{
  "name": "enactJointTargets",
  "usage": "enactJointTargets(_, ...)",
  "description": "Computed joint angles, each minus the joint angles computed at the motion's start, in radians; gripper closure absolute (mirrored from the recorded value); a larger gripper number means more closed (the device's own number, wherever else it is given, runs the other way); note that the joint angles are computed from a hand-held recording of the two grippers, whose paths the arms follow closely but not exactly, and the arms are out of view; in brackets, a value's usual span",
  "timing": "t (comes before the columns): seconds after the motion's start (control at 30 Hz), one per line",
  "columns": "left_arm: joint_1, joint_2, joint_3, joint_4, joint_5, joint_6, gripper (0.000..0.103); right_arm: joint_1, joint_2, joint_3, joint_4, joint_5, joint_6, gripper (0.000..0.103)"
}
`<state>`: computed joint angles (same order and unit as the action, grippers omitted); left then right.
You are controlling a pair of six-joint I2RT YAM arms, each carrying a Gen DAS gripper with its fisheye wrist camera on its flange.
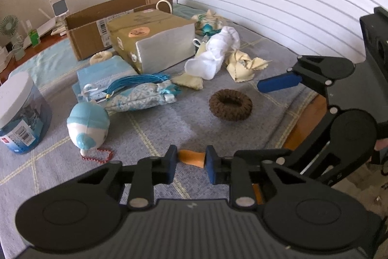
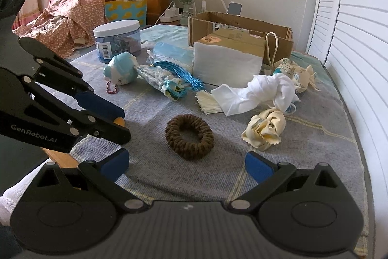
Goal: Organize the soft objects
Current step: 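Lower the left tool onto the orange foam earplug and close it, then carry the scrunchie into the cardboard box with the right tool while the left tool drops the earplug there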
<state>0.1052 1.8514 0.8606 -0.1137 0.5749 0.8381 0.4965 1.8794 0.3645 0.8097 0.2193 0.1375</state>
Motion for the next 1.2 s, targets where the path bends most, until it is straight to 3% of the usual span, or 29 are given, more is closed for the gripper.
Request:
enactJointTargets(0.13, 0.022, 0.013, 0.022, -0.023, 0.011, 0.01, 0.08, 0.006, -0.011, 0.012, -0.029, 0.002, -0.01, 0.003)
enactJointTargets(0.57, 0.075, 0.055, 0.108, -0.109, 0.046, 0.047, 0.08, 0.012, -0.003, 0.134, -0.165, 0.047, 0.003, 0.055)
enactJointTargets(0.93, 0.072, 0.042, 0.2, -0.247, 0.049, 0.098, 0.08, 0.024, -0.105, 0.157, -0.291, 0.067, -0.008, 0.057)
enactJointTargets(1.2, 0.032, 0.078, 0.39, -0.296, 0.065, 0.02, 0.08, -0.043, -0.195, 0.241, -0.401, 0.029, -0.049, 0.057)
